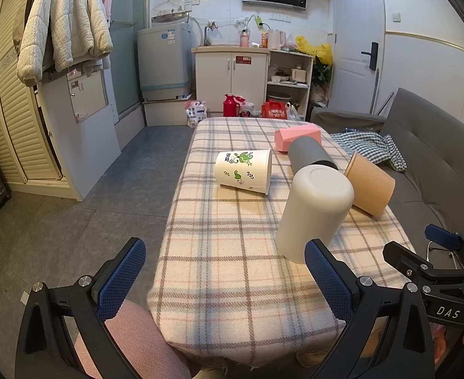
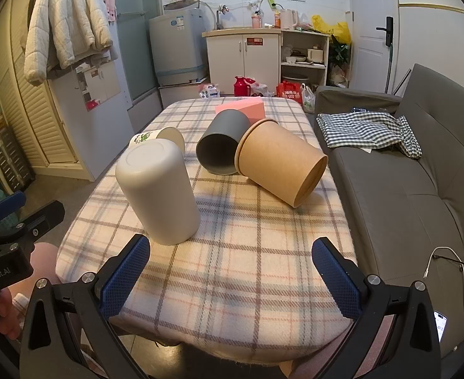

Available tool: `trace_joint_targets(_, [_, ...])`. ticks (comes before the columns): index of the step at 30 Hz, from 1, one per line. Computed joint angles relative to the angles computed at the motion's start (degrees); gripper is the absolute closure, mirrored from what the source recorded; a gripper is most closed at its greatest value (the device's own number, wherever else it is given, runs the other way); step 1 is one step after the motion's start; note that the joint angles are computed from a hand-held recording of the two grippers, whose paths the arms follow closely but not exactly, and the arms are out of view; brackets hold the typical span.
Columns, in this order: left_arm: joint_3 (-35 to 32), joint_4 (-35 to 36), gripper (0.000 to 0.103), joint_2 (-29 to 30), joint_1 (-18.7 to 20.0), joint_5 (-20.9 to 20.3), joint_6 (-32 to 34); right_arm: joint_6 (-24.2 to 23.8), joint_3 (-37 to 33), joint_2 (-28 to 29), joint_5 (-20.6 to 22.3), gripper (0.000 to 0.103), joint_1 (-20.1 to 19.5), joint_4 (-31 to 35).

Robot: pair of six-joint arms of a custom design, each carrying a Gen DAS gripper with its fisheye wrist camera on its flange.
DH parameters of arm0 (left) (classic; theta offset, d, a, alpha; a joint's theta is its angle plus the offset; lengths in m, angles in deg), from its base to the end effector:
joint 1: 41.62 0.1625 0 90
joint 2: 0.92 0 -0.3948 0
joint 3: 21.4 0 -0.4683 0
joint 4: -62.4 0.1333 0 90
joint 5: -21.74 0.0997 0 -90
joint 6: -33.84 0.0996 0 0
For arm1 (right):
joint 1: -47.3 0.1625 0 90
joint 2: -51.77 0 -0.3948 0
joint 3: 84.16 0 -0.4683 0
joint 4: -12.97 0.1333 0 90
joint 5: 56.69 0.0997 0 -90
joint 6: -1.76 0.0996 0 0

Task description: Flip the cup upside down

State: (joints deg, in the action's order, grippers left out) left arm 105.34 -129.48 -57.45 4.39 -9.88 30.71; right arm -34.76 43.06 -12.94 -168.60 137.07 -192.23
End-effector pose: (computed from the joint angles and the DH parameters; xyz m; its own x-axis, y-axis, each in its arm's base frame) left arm -0.1824 -0.5030 0.0591 -0.7190 0.0090 -0.6950 0.5527 0.6137 -0.5638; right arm 0.0941 -0.5191 0.1273 -0.7461 -0.1192 0.6551 -0.5495 0.6659 -0.5046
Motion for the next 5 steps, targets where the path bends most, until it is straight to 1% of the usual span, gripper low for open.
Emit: trace_joint_targets(5, [0.06, -0.2, 0.0, 0.02, 0.08, -0.1, 0.14, 0.09, -0.06, 0.11, -0.21, 0.0, 0.06, 0.04])
